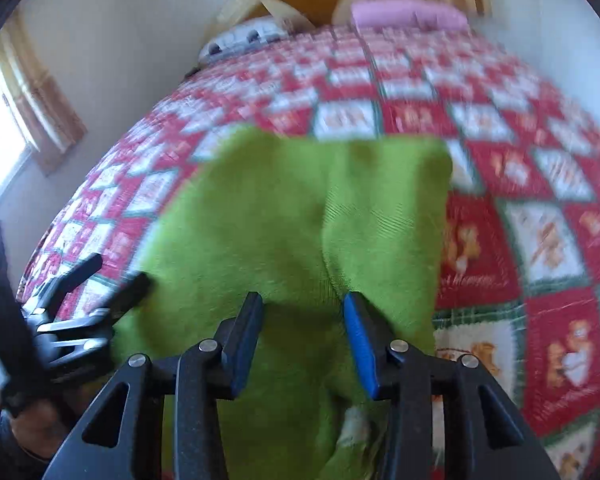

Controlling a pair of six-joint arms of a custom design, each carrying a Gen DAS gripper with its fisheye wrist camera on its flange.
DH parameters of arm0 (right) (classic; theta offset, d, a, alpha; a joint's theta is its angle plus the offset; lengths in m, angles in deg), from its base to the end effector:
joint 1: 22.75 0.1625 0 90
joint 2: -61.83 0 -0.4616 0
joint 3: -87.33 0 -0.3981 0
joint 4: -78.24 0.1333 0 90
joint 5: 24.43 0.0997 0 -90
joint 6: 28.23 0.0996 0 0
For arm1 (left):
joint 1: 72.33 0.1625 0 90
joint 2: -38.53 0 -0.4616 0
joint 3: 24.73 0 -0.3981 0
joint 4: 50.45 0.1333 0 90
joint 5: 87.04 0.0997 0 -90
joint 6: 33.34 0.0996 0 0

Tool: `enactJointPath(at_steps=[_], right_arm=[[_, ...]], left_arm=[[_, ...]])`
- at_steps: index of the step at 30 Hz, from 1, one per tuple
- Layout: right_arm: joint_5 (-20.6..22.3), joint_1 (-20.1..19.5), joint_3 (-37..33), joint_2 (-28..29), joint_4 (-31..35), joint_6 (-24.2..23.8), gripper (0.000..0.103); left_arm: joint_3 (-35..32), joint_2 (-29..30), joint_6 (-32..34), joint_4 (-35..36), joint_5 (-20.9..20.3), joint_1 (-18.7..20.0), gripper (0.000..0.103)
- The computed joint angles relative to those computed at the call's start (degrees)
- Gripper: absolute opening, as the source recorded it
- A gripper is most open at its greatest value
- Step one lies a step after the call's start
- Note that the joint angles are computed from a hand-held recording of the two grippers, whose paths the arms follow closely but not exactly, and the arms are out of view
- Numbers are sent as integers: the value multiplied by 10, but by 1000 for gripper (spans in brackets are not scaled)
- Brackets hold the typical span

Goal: Fold small clothes

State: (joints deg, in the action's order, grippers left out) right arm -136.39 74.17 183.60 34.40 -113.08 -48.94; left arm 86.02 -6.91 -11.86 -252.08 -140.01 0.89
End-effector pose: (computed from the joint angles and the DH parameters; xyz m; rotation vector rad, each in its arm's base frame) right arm 0.1781 -0.6705 -0.0205 0.4808 -2.5740 0.6951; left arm 0.0071 -0.6461 0.1469 0.4436 2.2871 -0.9540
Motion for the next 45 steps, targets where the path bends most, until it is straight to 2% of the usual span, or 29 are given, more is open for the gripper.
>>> enactJointPath(at_steps=[3, 8, 11, 13, 14, 17, 20, 22, 23, 24, 25, 26, 31, 36, 45], right_arm=[[36, -16, 12, -10, -18, 18, 29], [59, -15, 19, -23, -15, 13, 29], [32, -1, -8, -12, -25, -6, 31], [-23, -2, -56, 6, 29, 20, 31], [-30, -9, -70, 15, 42, 27, 31], [-20, -12, -71, 17, 23, 8, 31], [23, -20, -35, -8, -1, -1, 32], [64, -35, -5, -28, -30, 21, 34], [85, -43, 5, -37, -30, 37, 34], [103, -52, 13, -45, -25, 52, 41], [101, -54, 11, -46, -20, 62, 54], [101, -57, 14, -48, -17, 73, 57], [188, -91, 11, -55, 34, 122, 57], [211, -93, -20, -43, 73, 116, 57], [236, -89, -86, -10, 133, 100, 62]], left_arm=[[-1, -1, -9, 5, -18, 6, 103], [6, -6, -23, 0, -31, 10, 103], [7, -6, -26, 2, -34, 11, 103], [8, -8, -27, 9, -42, 12, 103], [9, -8, -26, 10, -45, 12, 103], [10, -15, -38, 21, -63, 19, 103], [11, -32, -69, 53, -116, 38, 103], [10, -41, -90, 75, -147, 48, 103], [10, -41, -92, 78, -150, 48, 103], [11, -41, -89, 75, -149, 47, 103], [13, -39, -84, 70, -144, 44, 103], [14, -38, -78, 67, -143, 41, 103], [17, -35, -63, 65, -142, 37, 103], [13, -42, -76, 91, -167, 47, 103], [8, -40, -67, 109, -175, 46, 103]])
